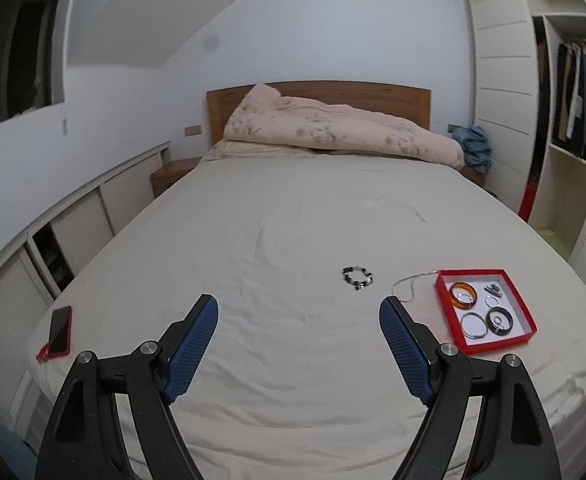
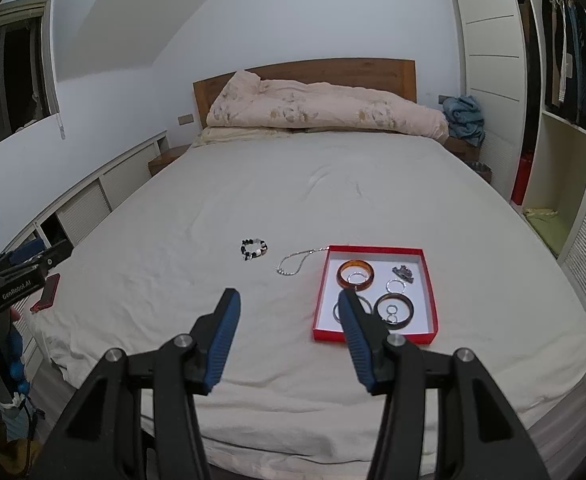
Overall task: Organize jewelry
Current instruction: 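Withdraw both open grippers from the box and move back over the bed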
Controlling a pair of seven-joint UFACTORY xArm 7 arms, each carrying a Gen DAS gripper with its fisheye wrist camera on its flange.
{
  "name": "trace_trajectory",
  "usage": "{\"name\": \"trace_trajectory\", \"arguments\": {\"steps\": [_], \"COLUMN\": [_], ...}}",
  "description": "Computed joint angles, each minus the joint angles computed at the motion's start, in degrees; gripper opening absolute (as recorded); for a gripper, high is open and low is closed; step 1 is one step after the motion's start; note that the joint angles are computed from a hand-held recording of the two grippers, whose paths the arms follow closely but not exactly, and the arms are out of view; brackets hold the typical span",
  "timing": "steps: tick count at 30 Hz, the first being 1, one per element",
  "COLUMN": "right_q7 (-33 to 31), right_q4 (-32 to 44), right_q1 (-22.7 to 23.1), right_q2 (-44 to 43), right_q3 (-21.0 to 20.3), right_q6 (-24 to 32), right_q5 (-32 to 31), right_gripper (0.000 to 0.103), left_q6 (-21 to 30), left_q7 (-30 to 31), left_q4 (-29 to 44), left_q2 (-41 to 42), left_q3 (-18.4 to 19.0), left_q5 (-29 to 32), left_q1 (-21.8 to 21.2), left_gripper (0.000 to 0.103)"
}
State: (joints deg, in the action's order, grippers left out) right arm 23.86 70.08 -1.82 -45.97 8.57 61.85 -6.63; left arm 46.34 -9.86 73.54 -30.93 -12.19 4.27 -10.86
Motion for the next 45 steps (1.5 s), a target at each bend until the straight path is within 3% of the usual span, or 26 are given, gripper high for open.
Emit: {"name": "trace_trajectory", "arguments": {"steps": [13, 27, 45], "right_q7": [-0.8, -2.9, -6.0], "right_q4": [0.3, 0.1, 3.0], "right_q1": [2.1, 4.6, 6.1], "right_q2": [6.1, 12.9, 22.0], "right_q3": [-1.0, -3.2, -5.0], "right_q6": [-1.8, -4.3, -5.1], "right_q5": [1.7, 4.7, 7.8], "right_gripper": [0.049, 0.049, 0.049], "left_q6": [0.9, 1.6, 3.5], "left_q7": [2.3, 0.0, -1.9], "left_q4": [0.0, 3.2, 8.8], "left_q2": [4.2, 10.6, 20.7], "left_q3": [0.6, -0.8, 0.5], "left_q5": [0.9, 5.8, 8.2], "left_q1": [-0.1, -0.2, -3.0], "left_gripper": [0.082, 0.082, 0.084]}}
